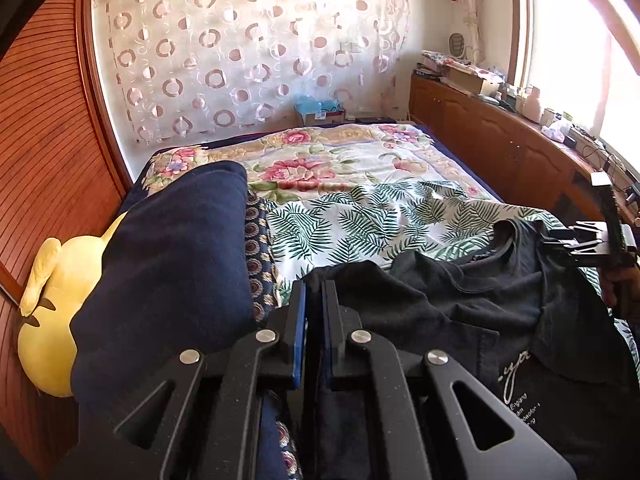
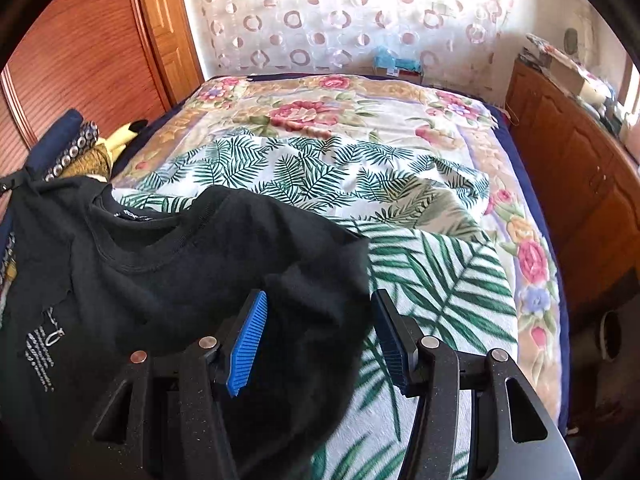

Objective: Fold small clothes
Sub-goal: 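Grasp the black shirt with the left gripper while the right gripper grasps its edge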

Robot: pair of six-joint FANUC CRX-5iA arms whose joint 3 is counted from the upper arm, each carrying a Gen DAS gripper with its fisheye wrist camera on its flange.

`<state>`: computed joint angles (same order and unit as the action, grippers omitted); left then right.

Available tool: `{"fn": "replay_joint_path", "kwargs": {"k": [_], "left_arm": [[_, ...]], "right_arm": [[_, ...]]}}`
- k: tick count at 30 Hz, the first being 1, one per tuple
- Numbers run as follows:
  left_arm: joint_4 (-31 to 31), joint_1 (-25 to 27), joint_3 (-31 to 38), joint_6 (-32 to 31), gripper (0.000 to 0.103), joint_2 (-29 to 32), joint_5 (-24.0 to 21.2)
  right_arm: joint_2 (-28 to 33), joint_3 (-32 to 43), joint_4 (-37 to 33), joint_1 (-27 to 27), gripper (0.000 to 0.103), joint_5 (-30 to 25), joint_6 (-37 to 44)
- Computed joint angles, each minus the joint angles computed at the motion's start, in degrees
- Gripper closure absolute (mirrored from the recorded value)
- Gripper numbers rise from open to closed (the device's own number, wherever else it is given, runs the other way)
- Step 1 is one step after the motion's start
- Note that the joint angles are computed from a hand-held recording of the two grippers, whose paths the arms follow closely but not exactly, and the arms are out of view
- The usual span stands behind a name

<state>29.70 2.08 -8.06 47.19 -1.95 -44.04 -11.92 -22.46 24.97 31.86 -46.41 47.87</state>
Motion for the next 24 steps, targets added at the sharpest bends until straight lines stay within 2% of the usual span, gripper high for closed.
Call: {"fn": "replay_joint_path", "kwargs": {"k": [1, 2, 3, 4, 5, 6, 10, 15, 21, 24], "left_arm": [[0.25, 0.00, -0.47, -0.26, 0.095, -0.40, -0.04], [0.54, 0.16, -1.13, -0.68, 0.095, -1.04, -0.26], [0.78, 0.25, -1.52, -1.05, 0.095, -1.32, -0.33], [0.91, 0.26, -2.02, -1.28, 0.095, -1.78, -0.39], [1.24, 0.33, -2.40, -1.60, 0.095, -2.12, -0.51], [1.88, 0.42, -3.07, -2.17, 0.095, -2.68, -0.65], [5.89, 1.19, -7.08, -4.78, 0.095, -6.01, -1.04], [9.95, 2.35, -13.61, -8.10, 0.095, -11.92, -1.94], [13.84, 5.66, -19.56, -11.08, 0.095, -19.38, -4.08], [16.33, 8.59, -22.36, -13.16, 0.095, -23.61, -6.02]], "right_arm": [[0.27, 0.05, 0.52, 0.28, 0.048, -0.20, 0.15], [0.41, 0.08, 1.04, 0.50, 0.053, -0.21, 0.33], [0.39, 0.27, 0.66, 0.67, 0.065, -0.12, 1.20], [0.27, 0.56, -0.22, 0.52, 0.073, -0.25, 2.50], [-0.01, 0.46, -0.09, 0.79, 0.091, -0.31, 2.72], [-0.62, 0.36, -0.99, 0.72, 0.096, 0.14, 3.86], [-5.78, -3.39, 0.24, 2.52, 0.096, 4.00, 2.60], [-14.57, -10.91, 7.71, 7.77, 0.096, 5.91, -6.09], [-25.82, -19.36, 18.97, 17.77, 0.096, 0.87, -18.57], [-31.54, -22.53, 23.59, 24.68, 0.096, -5.07, -23.96]]}}
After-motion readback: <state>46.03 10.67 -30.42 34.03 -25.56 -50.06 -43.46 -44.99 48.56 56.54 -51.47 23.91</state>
